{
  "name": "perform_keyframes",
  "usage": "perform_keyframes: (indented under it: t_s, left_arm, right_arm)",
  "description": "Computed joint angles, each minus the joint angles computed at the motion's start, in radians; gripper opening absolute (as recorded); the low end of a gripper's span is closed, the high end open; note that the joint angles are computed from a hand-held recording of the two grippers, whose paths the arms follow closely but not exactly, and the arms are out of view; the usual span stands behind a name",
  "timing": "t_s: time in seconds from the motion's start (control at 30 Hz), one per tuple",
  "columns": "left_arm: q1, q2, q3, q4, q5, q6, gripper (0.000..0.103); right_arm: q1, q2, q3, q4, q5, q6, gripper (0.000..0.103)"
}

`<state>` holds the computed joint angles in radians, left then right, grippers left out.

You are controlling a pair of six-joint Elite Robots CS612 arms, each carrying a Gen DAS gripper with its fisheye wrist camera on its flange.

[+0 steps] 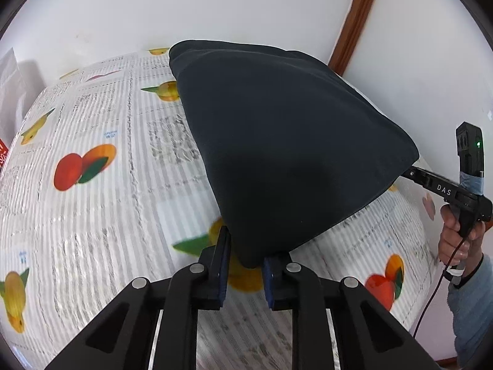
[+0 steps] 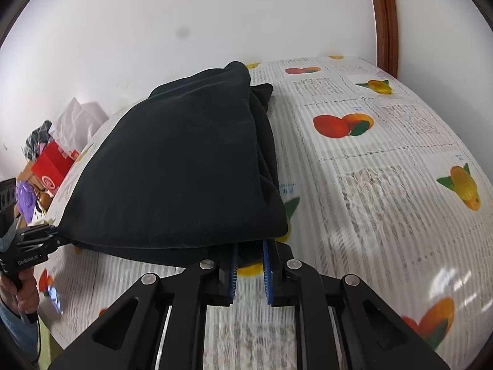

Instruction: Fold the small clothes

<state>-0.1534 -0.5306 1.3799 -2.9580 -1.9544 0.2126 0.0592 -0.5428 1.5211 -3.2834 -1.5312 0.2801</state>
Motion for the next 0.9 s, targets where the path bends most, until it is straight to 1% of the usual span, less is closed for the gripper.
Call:
perform_keyframes:
  t_s: [0.1, 0.23, 0.3, 0.37, 0.4, 0.43, 0.47, 0.53, 0.57, 0.63, 0.7, 0.77, 0.83, 0.9]
  left_arm:
    - [0.002, 0.012, -0.03, 0.012, 0.011, -0.021, 0.018]
    - [0.003, 0.028, -0.071, 0.048, 0.021, -0.053, 0.018]
    - [0.003, 0.029, -0.076, 0.057, 0.028, -0.055, 0.02]
    - [0.004, 0.027, -0.075, 0.071, 0.025, -0.049, 0.022]
    - [0.005, 0.025, -0.074, 0.079, 0.024, -0.047, 0.024]
    - [0.006, 0.023, -0.073, 0.083, 0.026, -0.047, 0.029]
    - [0.008, 0.019, -0.068, 0.091, 0.025, -0.049, 0.035]
    - [0.015, 0.011, -0.055, 0.096, 0.001, -0.052, 0.041]
    - [0.018, 0.009, -0.053, 0.094, -0.013, -0.051, 0.043]
    - [0.02, -0.002, -0.036, 0.063, -0.024, -0.045, 0.053]
    - [0.018, -0.014, -0.014, 0.007, -0.013, -0.037, 0.055]
    - [0.011, -0.019, -0.009, -0.019, 0.002, -0.025, 0.056]
    - [0.004, -0.017, -0.019, -0.007, 0.015, 0.003, 0.058]
    - [-0.011, -0.016, -0.022, 0.002, 0.067, 0.039, 0.058]
  right_arm:
    - [-0.002, 0.015, -0.034, 0.015, 0.006, -0.005, 0.013]
    - [-0.002, 0.037, -0.083, 0.038, 0.007, 0.009, 0.013]
    - [-0.001, 0.039, -0.091, 0.05, 0.002, 0.009, 0.013]
    - [0.002, 0.032, -0.089, 0.069, -0.009, -0.017, 0.015]
    - [0.002, 0.026, -0.083, 0.073, -0.016, -0.031, 0.015]
    - [0.003, 0.019, -0.073, 0.074, -0.033, -0.042, 0.016]
    - [0.005, 0.01, -0.061, 0.078, -0.062, -0.048, 0.02]
    - [0.003, -0.009, -0.029, 0.054, -0.092, -0.051, 0.021]
    - [-0.001, -0.018, -0.011, 0.033, -0.09, -0.054, 0.021]
    - [-0.01, -0.039, 0.025, -0.02, -0.073, -0.058, 0.022]
    - [-0.017, -0.051, 0.045, -0.069, -0.058, -0.055, 0.025]
    - [-0.02, -0.053, 0.047, -0.107, -0.043, -0.054, 0.031]
    - [-0.017, -0.049, 0.029, -0.089, -0.038, -0.074, 0.031]
    - [-0.013, -0.043, 0.014, -0.052, -0.022, -0.084, 0.031]
